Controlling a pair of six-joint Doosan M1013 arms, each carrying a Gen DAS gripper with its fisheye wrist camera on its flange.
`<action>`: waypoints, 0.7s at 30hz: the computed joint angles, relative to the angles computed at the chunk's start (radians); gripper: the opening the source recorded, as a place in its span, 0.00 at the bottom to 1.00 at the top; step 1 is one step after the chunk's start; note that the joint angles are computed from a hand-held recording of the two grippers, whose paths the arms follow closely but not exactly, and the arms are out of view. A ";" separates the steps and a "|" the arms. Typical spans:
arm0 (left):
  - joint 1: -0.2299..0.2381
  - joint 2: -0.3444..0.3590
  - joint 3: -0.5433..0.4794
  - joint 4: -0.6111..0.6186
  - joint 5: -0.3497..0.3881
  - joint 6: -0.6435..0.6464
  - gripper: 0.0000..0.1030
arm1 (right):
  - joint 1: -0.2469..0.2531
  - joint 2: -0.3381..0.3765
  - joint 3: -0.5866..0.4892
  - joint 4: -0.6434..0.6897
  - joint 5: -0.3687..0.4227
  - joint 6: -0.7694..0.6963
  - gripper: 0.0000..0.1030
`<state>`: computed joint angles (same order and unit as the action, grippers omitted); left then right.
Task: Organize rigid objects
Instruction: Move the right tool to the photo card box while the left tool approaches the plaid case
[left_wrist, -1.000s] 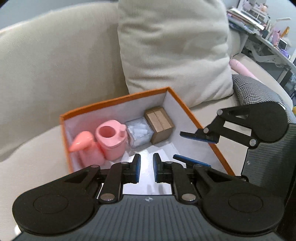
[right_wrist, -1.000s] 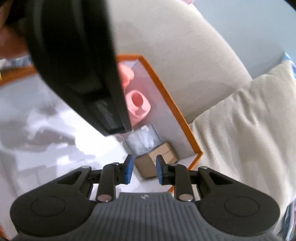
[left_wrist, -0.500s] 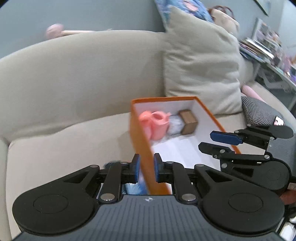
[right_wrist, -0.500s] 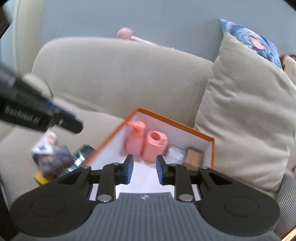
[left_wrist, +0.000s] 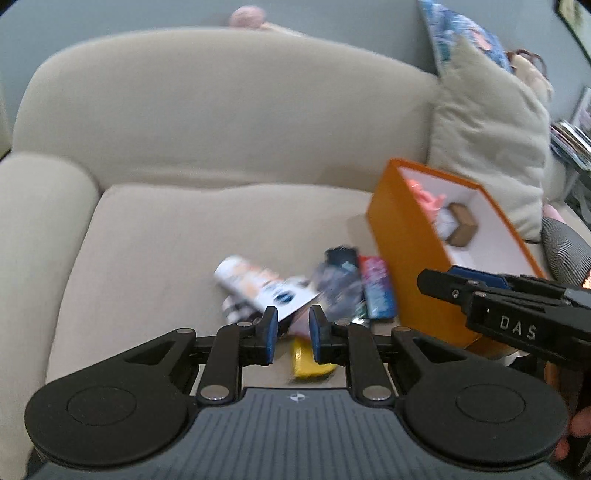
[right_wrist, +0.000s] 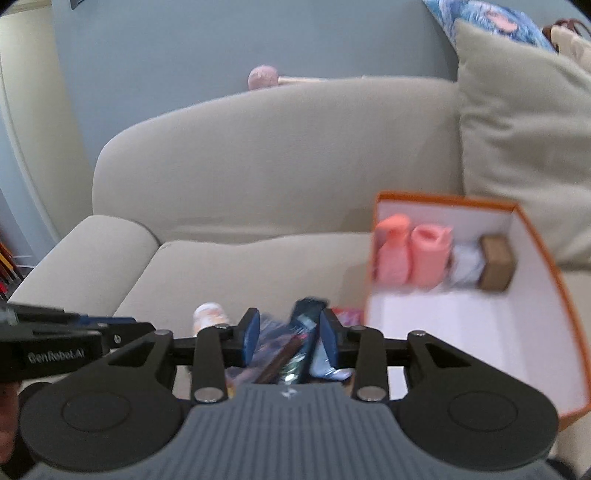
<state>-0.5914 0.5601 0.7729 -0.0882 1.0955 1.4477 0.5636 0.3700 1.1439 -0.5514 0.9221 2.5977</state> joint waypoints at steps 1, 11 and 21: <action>0.003 0.000 0.009 0.001 0.000 -0.018 0.19 | 0.003 0.009 -0.007 0.011 0.003 -0.005 0.37; 0.030 0.031 0.000 -0.050 0.002 -0.049 0.23 | -0.008 0.113 -0.125 0.153 0.115 -0.086 0.41; 0.039 0.088 -0.056 -0.067 0.060 -0.074 0.32 | -0.043 0.177 -0.186 0.215 0.179 -0.057 0.58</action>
